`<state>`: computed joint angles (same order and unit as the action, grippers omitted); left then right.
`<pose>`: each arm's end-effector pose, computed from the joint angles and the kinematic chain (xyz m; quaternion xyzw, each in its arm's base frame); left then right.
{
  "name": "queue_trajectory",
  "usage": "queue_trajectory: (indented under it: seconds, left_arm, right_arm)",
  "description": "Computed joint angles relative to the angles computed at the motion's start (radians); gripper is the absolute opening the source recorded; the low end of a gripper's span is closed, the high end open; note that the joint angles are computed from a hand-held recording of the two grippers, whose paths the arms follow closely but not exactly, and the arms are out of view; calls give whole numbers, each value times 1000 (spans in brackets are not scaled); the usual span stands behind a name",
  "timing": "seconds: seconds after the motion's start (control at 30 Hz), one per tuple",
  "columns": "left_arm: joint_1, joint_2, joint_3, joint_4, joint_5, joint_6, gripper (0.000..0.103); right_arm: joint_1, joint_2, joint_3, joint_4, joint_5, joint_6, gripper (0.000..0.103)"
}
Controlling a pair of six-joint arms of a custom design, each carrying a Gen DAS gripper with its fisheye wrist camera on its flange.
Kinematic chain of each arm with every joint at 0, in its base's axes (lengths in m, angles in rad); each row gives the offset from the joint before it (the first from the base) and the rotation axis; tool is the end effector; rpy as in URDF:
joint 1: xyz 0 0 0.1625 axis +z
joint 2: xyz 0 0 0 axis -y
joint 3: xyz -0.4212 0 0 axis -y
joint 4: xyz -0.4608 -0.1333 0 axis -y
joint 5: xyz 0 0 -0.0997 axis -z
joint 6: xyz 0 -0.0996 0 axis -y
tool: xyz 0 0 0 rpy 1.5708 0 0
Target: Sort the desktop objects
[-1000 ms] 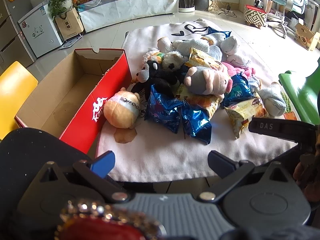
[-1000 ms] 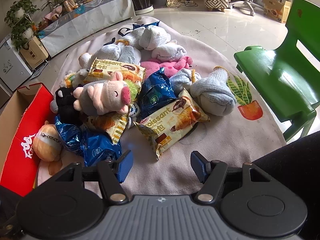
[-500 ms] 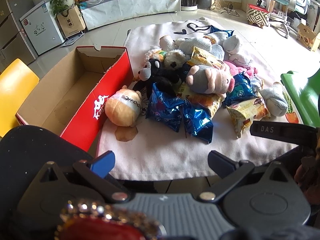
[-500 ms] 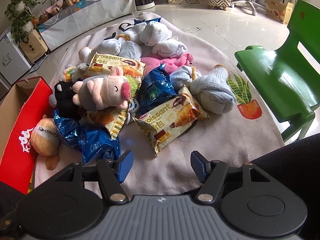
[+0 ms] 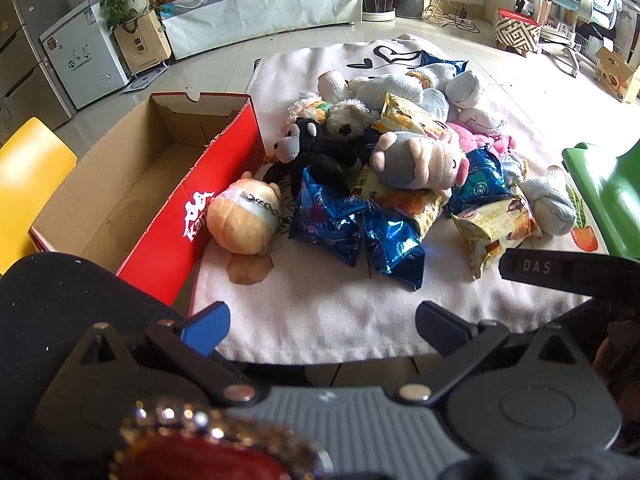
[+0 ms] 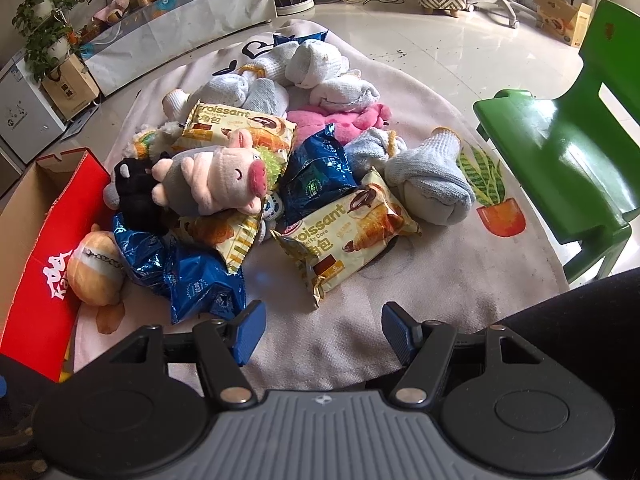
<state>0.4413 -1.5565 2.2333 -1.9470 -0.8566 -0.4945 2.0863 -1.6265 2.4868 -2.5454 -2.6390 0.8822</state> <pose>-0.3114 -0.3667 0.1937 0.3389 0.8637 -0.1543 0.3396 0.2282 -0.3093 0.1974 -0.1853 -0.8396 0.3646 0.3575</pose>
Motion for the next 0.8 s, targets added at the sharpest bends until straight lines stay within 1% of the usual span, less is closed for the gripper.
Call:
queue_trajectory:
  seconds: [0.37, 0.8]
  left_arm:
    - [13, 30, -9, -21, -2, -3, 103]
    - [34, 62, -21, -54, -20, -4, 103]
  right_arm:
    - [0, -15, -5, 22, 19, 3, 65]
    - [-6, -39, -2, 19, 50, -3, 65]
